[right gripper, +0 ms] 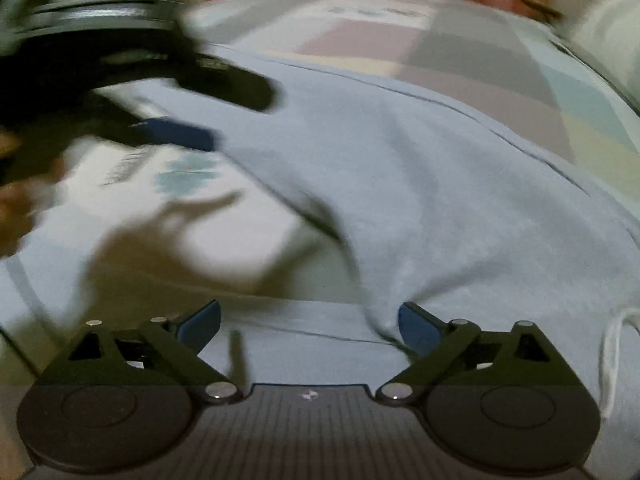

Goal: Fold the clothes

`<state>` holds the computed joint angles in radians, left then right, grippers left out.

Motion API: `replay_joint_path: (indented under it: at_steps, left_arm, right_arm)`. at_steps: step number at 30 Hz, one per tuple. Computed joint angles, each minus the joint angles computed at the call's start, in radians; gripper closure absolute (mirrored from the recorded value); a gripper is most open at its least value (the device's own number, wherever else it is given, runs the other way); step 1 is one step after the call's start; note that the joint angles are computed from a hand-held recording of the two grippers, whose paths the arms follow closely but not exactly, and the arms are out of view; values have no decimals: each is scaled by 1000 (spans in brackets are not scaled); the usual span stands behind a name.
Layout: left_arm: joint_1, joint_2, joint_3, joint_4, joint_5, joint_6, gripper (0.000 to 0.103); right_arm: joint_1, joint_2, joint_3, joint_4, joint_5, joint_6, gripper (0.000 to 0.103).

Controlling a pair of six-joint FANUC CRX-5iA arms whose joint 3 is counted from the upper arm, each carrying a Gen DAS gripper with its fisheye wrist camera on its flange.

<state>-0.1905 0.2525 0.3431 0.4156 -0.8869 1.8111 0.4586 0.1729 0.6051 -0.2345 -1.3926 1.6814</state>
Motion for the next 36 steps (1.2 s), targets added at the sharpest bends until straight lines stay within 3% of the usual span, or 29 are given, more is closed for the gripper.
replay_joint_path:
  at_steps: [6,8,13,21,24,25,28,31,36]
  left_arm:
    - [-43,120,173,-37,-61,-217,20]
    - [-52,148,202,-14,-76,-232,20]
    - [-58,136,225,-97,-151,-239,20]
    - [-21,132,203,-91,-165,-231,20]
    - [-17,188,274,-145,-222,-181,20]
    - [-14,197,278,-149,-217,-181,20]
    - [-15,228,326,-168,-218,-184,20]
    - [-17,243,369,-175,-227,-187,20]
    - [-1,201,330,-161,-194,-191,19]
  right_arm:
    - [-3,-64,-73,78,-31,-69,6]
    - [-6,-72,-86,113,-49,-110,6]
    - [-19,-92,-118,164,-81,-175,6]
    - [2,-116,-166,193,-50,-246,7]
    - [5,-113,-144,170,-31,-215,23]
    - [5,-107,-128,159,-32,-195,32]
    - [14,-75,-77,135,-19,-109,49]
    - [39,-40,-37,121,19,25,59]
    - [91,15,-9,122,84,261,73]
